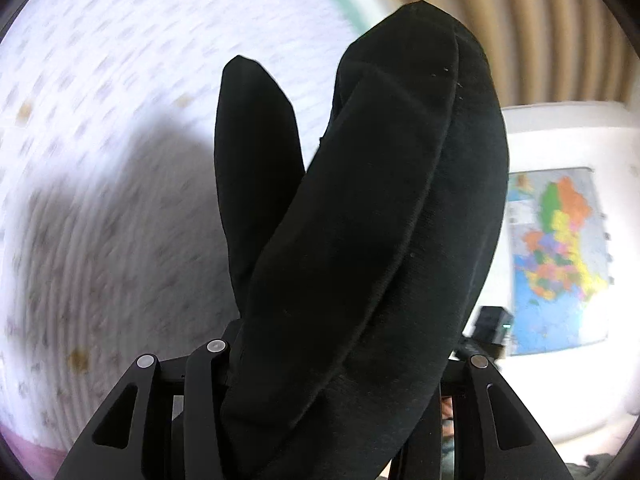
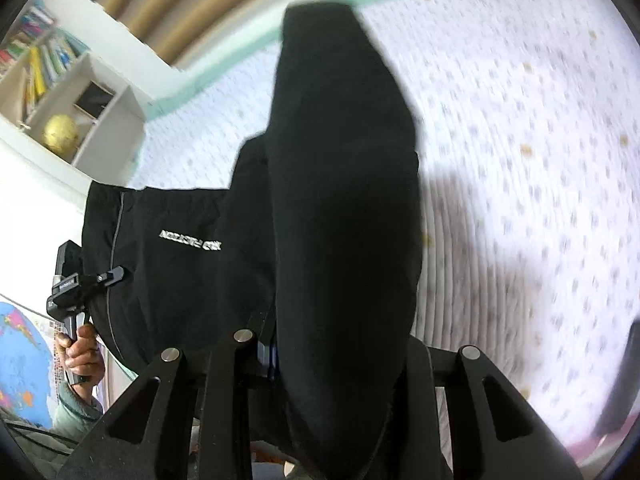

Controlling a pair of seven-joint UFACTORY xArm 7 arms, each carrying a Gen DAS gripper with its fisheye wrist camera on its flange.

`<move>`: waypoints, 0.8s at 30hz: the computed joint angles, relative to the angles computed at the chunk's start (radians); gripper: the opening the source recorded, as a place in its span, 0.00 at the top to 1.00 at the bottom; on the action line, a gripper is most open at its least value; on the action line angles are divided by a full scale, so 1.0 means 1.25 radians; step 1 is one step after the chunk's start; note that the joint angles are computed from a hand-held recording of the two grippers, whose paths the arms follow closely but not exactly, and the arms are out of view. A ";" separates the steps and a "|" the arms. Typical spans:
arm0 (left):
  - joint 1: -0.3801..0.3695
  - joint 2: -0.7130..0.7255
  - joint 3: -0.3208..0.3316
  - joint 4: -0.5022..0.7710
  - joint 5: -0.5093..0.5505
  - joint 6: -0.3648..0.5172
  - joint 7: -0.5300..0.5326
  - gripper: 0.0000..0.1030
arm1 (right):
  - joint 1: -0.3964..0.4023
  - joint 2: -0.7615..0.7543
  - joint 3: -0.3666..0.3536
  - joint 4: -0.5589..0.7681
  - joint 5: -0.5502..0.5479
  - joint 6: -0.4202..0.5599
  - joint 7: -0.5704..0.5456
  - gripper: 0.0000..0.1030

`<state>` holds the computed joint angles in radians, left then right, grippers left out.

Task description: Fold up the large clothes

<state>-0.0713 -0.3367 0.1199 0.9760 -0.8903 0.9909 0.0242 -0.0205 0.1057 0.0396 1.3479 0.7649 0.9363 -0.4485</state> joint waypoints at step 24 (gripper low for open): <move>0.115 -0.193 -0.071 -0.402 -0.330 -0.302 0.472 0.44 | 0.024 0.041 0.076 -0.266 0.339 -0.483 -0.313 0.36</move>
<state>0.0719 -0.5780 0.0310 0.4730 -1.3029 0.6135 0.6139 0.0094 0.1567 0.1349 1.0150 1.1889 0.3320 -0.8395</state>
